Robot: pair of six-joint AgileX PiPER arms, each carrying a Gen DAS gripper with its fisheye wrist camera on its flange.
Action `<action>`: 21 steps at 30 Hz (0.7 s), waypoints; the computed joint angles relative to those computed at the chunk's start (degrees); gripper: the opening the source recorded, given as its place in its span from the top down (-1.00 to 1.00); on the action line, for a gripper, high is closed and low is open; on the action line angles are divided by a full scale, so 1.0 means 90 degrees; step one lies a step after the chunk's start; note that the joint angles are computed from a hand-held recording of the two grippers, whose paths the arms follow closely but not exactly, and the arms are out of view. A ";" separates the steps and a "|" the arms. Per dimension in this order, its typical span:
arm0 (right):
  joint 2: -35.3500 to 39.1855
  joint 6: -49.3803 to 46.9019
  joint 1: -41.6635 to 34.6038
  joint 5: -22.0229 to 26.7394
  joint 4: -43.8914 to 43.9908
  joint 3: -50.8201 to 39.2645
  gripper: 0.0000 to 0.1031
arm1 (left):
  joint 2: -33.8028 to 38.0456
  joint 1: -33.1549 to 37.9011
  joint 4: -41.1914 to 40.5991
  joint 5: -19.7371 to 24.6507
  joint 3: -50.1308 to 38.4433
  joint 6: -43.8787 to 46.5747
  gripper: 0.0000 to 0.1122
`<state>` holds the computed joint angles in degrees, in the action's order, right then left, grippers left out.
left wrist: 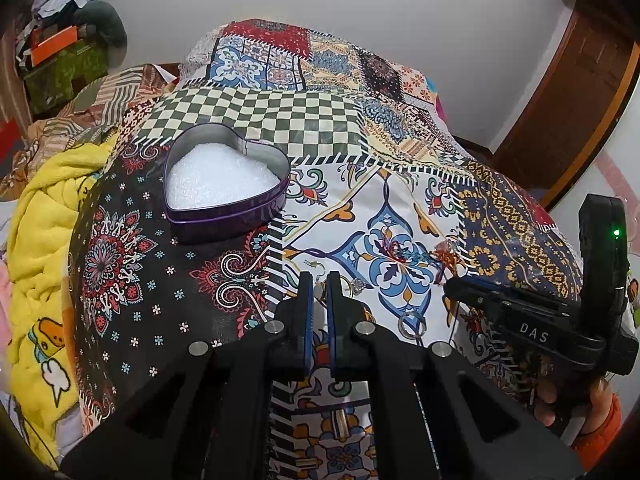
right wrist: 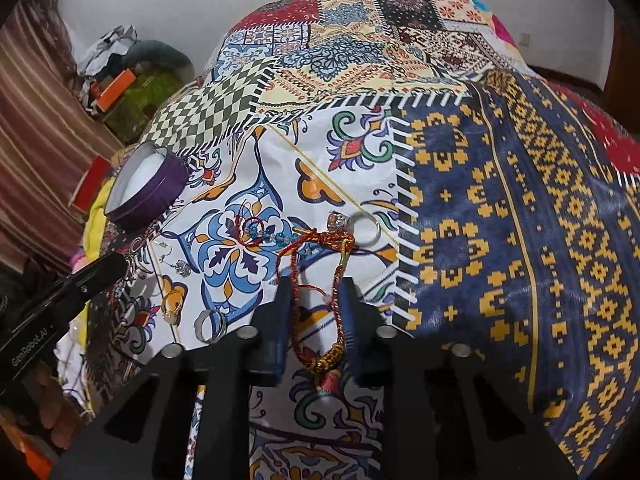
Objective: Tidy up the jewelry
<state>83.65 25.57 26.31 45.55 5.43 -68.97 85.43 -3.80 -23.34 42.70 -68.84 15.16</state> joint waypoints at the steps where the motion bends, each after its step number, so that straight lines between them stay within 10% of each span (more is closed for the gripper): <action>1: -0.0041 0.0007 0.0001 0.0020 0.0000 0.0031 0.69 | -0.0035 -0.0005 0.0020 0.0011 -0.0010 -0.0016 0.92; 21: -0.0838 0.1331 0.0766 0.0412 -0.1541 -0.0089 0.88 | -0.0746 -0.0030 0.0188 0.0074 0.0121 -0.0191 0.92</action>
<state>76.10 37.55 33.21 49.26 -8.44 -69.78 78.71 -4.07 -21.65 43.36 -67.75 13.43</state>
